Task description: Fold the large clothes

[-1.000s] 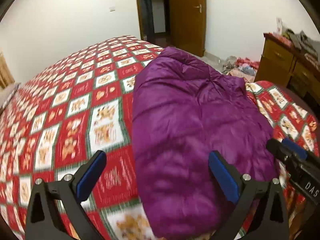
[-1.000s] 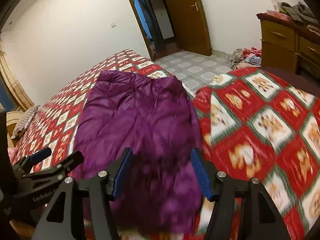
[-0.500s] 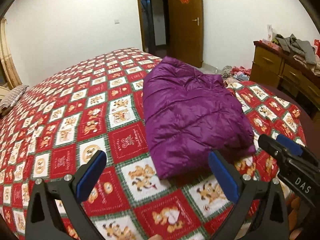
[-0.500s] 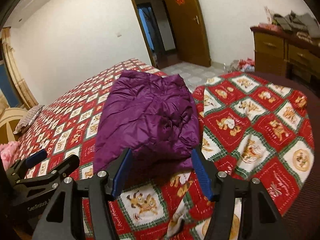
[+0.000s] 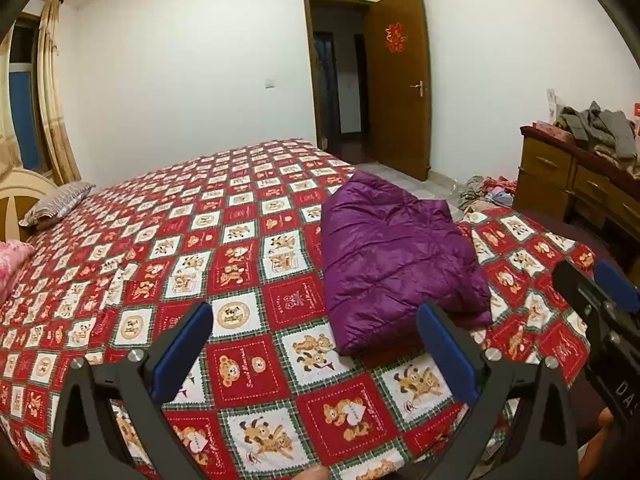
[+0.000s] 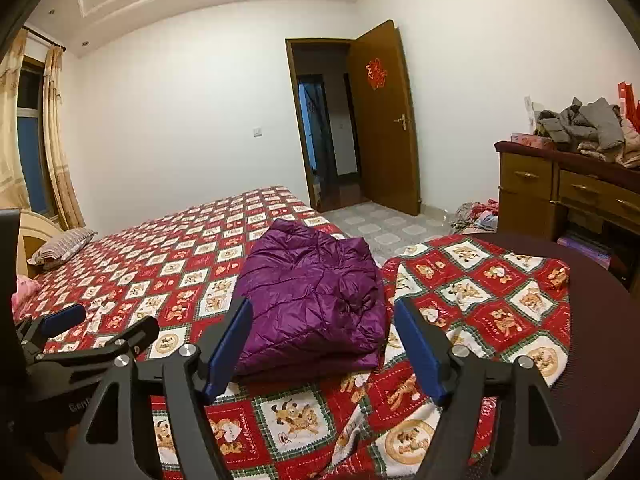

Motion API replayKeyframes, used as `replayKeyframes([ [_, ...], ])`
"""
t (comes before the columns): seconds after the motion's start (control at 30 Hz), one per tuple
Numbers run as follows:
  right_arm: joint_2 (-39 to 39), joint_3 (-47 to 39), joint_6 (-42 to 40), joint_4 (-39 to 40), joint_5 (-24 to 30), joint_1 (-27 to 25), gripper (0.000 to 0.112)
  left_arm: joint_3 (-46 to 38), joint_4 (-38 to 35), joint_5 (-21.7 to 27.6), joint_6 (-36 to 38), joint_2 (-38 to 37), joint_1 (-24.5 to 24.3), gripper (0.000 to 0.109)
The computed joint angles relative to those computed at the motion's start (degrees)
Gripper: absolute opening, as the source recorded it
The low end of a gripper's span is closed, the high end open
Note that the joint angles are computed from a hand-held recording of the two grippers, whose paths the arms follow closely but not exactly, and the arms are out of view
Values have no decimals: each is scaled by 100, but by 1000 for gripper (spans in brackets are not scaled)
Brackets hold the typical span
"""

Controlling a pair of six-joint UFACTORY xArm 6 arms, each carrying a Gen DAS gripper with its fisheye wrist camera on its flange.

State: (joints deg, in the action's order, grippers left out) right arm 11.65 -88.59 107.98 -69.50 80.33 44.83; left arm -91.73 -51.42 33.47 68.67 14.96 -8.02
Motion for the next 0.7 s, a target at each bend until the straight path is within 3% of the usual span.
replayKeyframes([
  [0.17,-103,143,155,-40,153,163,77,436,-145,-82,265,-328,-16,103],
  [0.47,-174,311,560,402,-70,90,78,907,331,12,-110,-658,62,103],
  [0.7,60,-247,270,-78,452,495,78,1176,-417,-31,382,-1108,291,103],
])
